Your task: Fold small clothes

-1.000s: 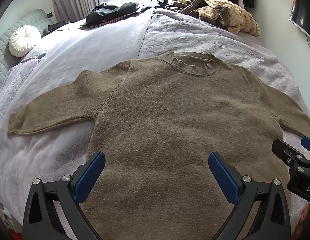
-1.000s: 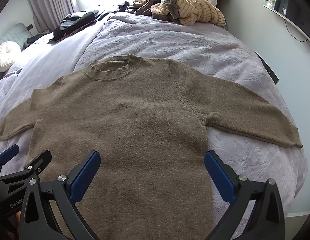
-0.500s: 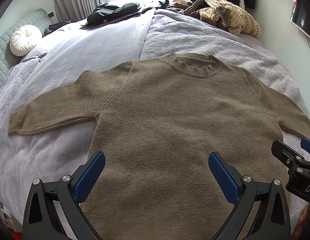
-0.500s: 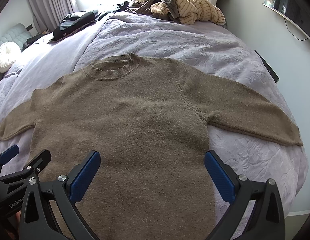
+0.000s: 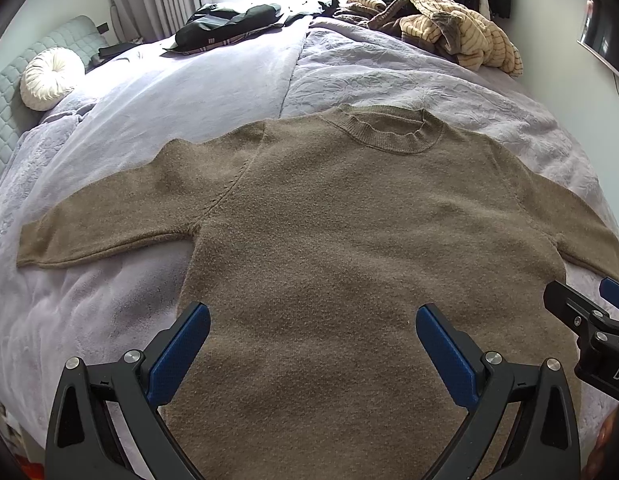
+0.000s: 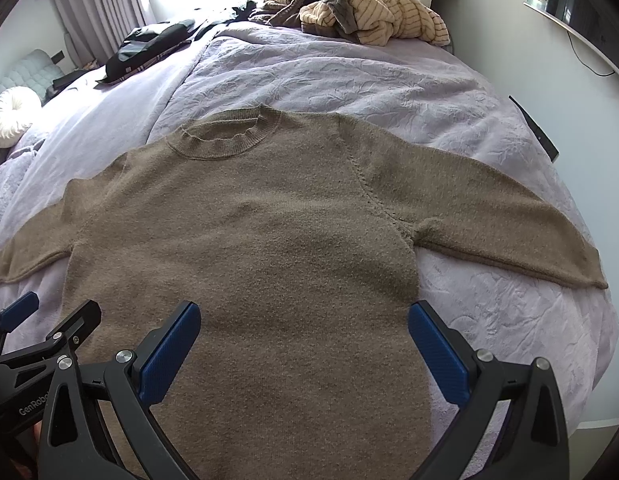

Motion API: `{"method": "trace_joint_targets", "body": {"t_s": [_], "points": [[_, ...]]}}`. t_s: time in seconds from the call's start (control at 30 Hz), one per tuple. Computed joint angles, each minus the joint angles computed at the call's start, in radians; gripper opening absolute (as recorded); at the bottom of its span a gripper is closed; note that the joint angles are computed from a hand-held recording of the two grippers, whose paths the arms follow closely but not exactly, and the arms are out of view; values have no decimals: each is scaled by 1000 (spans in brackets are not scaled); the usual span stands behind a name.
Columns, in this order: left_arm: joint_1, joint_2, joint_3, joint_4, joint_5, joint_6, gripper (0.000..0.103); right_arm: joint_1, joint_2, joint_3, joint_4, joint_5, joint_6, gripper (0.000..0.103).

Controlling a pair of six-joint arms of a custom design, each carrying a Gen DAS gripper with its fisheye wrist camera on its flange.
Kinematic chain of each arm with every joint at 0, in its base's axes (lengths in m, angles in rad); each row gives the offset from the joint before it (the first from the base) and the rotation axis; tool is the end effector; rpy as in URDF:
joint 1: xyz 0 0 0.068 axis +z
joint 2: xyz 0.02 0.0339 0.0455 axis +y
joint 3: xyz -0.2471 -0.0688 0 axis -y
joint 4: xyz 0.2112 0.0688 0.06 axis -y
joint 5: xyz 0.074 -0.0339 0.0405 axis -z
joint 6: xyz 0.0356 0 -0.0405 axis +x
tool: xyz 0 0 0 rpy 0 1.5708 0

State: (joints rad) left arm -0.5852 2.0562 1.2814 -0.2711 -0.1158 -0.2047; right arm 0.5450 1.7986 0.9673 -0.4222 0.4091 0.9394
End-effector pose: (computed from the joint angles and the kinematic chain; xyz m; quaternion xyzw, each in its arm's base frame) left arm 0.3215 -0.2081 0.1325 0.1676 0.9496 -0.0481 0.2606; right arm 0.2602 0.1412 0.1373 0.2209 0.9418 -0.0433 0.2496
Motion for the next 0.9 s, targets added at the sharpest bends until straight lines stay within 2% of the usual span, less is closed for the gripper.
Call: {"method": "trace_joint_targets", "body": {"t_s": [0.17, 0.57, 0.77, 0.9], "points": [[0, 5, 17, -34, -13, 9, 103, 0, 2, -1, 3, 0, 0, 103], [-2, 5, 18, -36, -23, 12, 103, 4, 12, 8, -3, 0, 3, 103], [13, 9, 21, -38, 25, 10, 103, 6, 21, 20, -11, -7, 8, 103], [33, -1, -6, -3, 103, 9, 103, -5, 7, -4, 34, -42, 7, 103]]}}
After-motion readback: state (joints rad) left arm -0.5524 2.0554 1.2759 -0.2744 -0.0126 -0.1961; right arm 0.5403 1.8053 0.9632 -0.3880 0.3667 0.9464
